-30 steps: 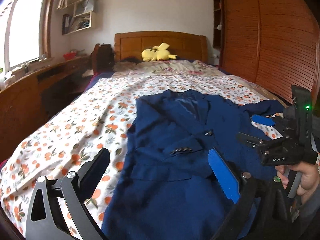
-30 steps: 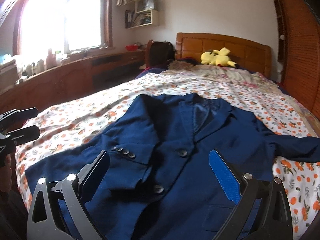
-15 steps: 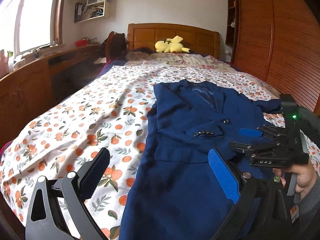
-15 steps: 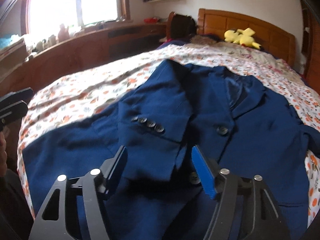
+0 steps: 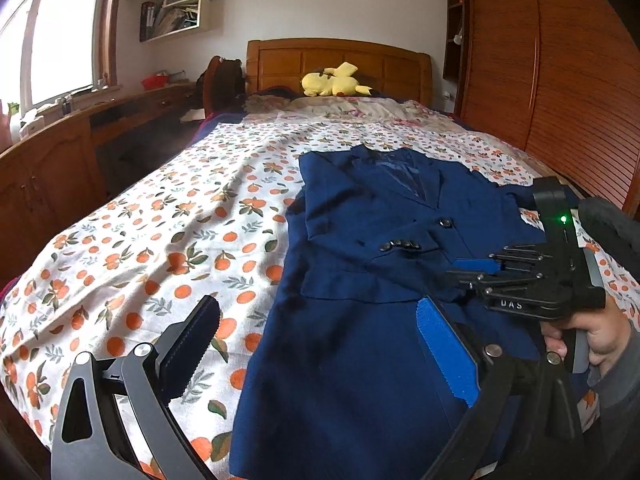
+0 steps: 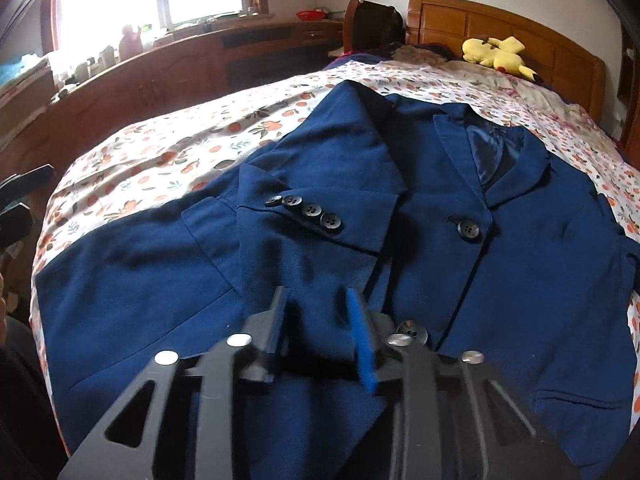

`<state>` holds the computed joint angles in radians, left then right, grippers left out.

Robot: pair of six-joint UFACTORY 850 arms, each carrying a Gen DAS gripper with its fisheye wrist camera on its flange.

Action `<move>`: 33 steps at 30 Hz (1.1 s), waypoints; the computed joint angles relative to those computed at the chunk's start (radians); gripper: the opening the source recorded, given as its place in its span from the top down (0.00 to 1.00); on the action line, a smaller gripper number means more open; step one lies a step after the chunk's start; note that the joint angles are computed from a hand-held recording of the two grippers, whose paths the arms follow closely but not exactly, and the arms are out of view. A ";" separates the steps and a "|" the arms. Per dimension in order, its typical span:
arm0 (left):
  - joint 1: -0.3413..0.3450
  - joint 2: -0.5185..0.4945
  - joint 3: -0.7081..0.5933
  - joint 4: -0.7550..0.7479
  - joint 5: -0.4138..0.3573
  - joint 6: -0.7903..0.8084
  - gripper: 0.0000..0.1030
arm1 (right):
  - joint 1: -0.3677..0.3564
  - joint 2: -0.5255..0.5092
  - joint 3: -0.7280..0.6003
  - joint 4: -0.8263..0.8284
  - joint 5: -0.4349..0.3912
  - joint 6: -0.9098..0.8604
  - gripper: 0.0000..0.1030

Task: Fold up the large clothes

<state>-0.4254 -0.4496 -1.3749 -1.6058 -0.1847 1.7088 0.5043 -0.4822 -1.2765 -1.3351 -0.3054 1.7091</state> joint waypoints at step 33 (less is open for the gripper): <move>-0.063 0.024 0.011 -0.163 -0.069 0.196 0.03 | 0.105 0.261 0.236 -0.027 -0.282 0.023 0.96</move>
<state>-0.4881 -0.4252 -1.3636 -1.7688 -0.2540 1.9045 0.6096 -0.2213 -1.0406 -1.3622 -0.5872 1.7318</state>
